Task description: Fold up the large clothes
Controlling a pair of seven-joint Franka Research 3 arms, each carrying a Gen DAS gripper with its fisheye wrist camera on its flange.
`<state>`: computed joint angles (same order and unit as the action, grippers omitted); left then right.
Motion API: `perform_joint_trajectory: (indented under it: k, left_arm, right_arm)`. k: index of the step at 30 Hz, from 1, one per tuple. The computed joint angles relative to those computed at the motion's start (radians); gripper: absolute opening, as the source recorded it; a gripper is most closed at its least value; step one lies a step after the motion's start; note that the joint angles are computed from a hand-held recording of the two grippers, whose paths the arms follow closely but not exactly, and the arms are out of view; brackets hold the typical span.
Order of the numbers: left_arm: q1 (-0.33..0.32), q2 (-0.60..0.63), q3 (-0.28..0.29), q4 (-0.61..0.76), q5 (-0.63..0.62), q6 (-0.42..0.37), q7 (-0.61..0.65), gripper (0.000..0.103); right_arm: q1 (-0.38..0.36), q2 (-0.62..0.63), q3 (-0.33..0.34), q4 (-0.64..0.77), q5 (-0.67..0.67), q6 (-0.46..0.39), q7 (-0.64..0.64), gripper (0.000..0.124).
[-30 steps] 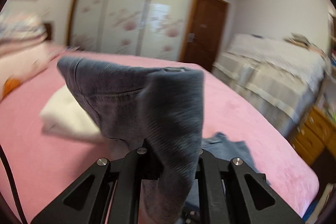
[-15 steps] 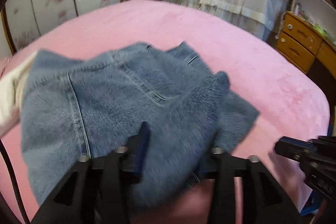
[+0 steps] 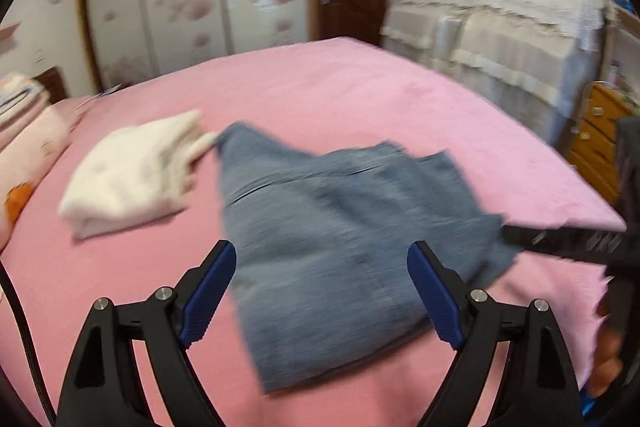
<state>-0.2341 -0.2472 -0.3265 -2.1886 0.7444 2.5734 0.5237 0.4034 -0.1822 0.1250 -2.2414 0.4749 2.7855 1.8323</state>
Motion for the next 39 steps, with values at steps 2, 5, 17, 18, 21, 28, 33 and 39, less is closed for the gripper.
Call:
perform_joint_trajectory:
  k: [2,5,17,18,21,28,33,39]
  left_arm:
    - [0.003,-0.009,0.014,-0.02,-0.031,-0.035,0.004,0.087]
    - [0.002,-0.026,0.039,-0.063,-0.102,-0.037,0.02,0.087]
    - [0.027,0.056,0.044,-0.026,-0.118,-0.025,-0.005,0.087]
    - [0.028,0.055,0.047,-0.032,-0.106,0.017,-0.017,0.087]
    - [0.028,0.093,0.036,-0.007,-0.063,0.044,-0.035,0.087]
    - [-0.021,0.203,0.053,0.041,-0.07,0.058,0.011,0.089]
    - [-0.031,0.188,0.078,0.024,-0.22,0.082,0.112,0.091]
    - [-0.02,0.117,0.072,-0.021,-0.271,0.056,0.126,0.091]
  right_arm:
    - [0.008,0.035,-0.013,0.039,0.044,-0.021,-0.016,0.063]
    - [0.006,0.101,-0.026,0.104,0.114,-0.072,-0.045,0.063]
    - [-0.005,0.166,0.01,0.216,0.086,-0.048,-0.208,0.017]
    - [0.001,0.125,0.015,0.18,0.057,0.027,-0.22,0.016]
    - [-0.036,0.064,0.04,0.091,-0.145,0.127,-0.057,0.016]
    - [-0.081,0.108,0.027,-0.022,-0.354,0.101,0.192,0.016]
    - [-0.089,0.096,0.034,-0.031,-0.509,0.104,0.331,0.017]
    - [-0.128,0.022,0.053,-0.038,-0.575,0.022,0.416,0.044]
